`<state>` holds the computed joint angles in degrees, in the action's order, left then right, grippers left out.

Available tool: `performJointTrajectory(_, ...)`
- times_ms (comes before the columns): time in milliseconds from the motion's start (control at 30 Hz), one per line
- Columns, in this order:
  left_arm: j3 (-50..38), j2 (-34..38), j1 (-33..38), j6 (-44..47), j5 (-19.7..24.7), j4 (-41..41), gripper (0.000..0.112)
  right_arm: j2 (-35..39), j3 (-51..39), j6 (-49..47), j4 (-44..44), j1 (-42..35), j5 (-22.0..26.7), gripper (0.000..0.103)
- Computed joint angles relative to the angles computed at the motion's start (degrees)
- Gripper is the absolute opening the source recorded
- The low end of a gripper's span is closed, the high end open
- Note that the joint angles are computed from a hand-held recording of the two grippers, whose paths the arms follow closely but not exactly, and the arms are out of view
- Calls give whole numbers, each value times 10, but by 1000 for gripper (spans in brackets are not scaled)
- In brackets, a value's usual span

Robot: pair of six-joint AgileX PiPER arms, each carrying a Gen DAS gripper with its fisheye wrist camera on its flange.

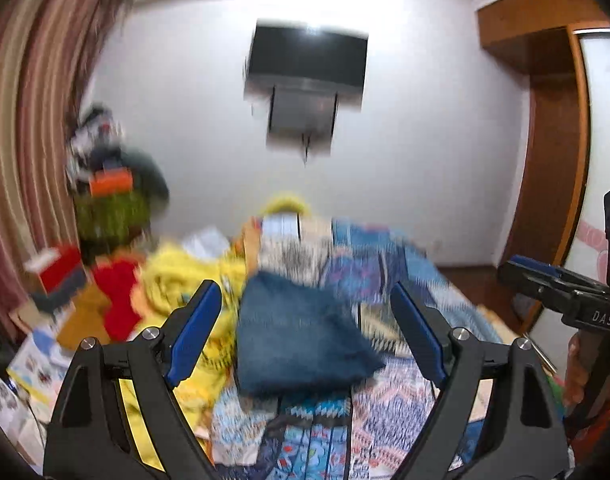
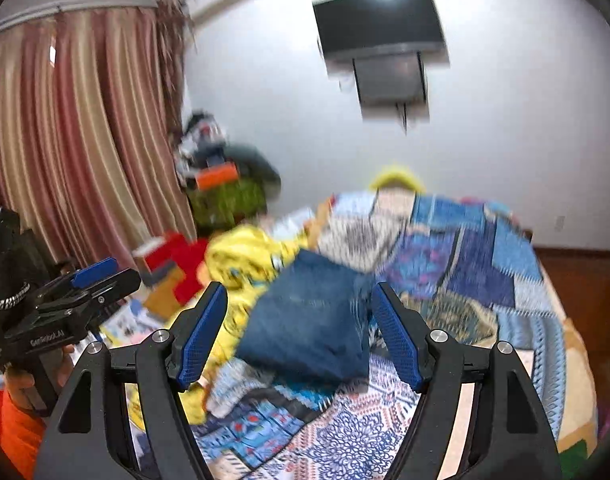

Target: Fold large clothes

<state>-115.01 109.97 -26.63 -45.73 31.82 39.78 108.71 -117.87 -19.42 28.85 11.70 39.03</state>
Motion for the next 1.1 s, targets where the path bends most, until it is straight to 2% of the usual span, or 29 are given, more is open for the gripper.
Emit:
performJointTrajectory(100, 54, -45, -42, -122, 4, 146, 87, -79, 109, -42, 42, 3, -73, 75)
performJointTrajectory(200, 109, -82, -80, -225, 17, 261, 87, -133, 181, -73, 70, 9, -124, 77)
performJointTrajectory(300, 139, -103, -105, -271, 28, 304, 87, -167, 232, -73, 58, 22, -174, 81)
performJointTrajectory(433, 166, -114, -129, -315, 57, 347, 91, -189, 274, -12, -23, 44, -232, 91)
performJointTrajectory(533, 178, -118, -143, -341, 77, 364, 94, -195, 287, 29, -67, 51, -250, 103)
performJointTrajectory(667, 186, -118, -151, -368, 87, 379, 100, -197, 293, 144, -192, 62, -262, 103)
performJointTrajectory(833, 182, -112, -152, -362, 94, 382, 101, -187, 283, 120, -158, 54, -245, 103)
performJointTrajectory(1100, 176, -100, -154, -342, 98, 376, 102, -200, 309, 102, -138, 51, -245, 103)
